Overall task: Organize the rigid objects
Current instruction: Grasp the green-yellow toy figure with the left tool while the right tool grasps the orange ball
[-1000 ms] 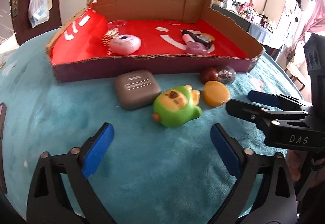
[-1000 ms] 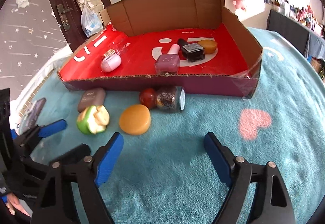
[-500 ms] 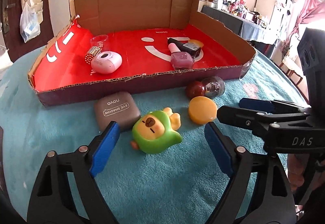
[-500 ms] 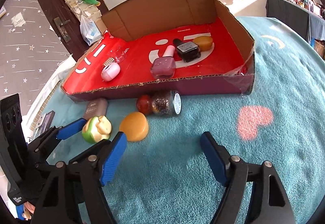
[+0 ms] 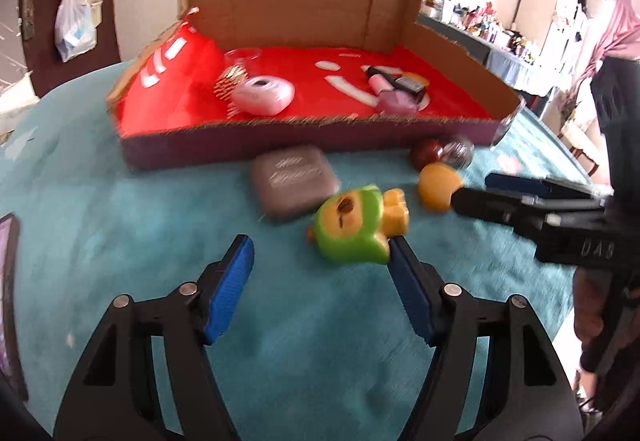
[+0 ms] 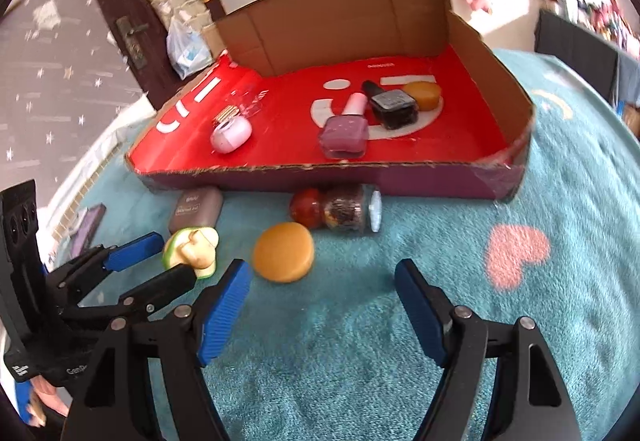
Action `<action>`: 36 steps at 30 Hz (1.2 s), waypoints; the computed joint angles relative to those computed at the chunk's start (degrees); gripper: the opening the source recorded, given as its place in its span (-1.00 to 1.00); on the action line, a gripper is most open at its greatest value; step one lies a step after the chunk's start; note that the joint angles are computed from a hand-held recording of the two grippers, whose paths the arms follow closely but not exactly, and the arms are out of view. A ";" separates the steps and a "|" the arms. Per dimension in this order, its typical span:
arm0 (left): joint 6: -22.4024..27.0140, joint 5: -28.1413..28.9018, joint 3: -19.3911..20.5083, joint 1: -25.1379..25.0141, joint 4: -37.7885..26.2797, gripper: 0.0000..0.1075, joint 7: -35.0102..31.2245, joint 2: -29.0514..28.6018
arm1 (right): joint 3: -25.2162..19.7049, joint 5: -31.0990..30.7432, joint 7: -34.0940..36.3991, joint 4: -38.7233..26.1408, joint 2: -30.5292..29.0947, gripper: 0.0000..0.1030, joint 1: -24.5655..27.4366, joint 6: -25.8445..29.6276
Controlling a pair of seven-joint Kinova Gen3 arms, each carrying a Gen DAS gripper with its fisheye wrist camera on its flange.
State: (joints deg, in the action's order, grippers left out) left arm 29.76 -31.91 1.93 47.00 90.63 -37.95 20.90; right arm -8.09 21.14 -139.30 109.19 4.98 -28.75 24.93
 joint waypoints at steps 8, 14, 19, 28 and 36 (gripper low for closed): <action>1.10 -2.63 0.87 -1.40 5.01 0.21 5.98 -3.63 | 0.44 -0.53 1.23 -2.00 2.22 0.51 -0.93 0.43; -2.22 0.65 3.01 -1.86 2.49 0.25 -0.50 -1.53 | 1.29 1.39 -0.50 -3.38 3.31 0.51 -2.52 1.97; 1.05 -1.61 -0.28 1.96 -1.07 0.25 1.42 1.19 | 1.82 1.83 -0.80 -4.55 4.07 0.36 -3.06 3.31; -0.74 -1.24 -0.60 1.27 -0.59 0.01 1.80 1.13 | 3.19 12.04 -8.89 -6.33 6.00 0.20 -8.49 7.97; -1.98 -0.31 -0.58 1.13 -0.18 -0.14 0.49 0.95 | 2.27 13.14 -10.09 -6.30 5.87 -0.23 -7.92 7.87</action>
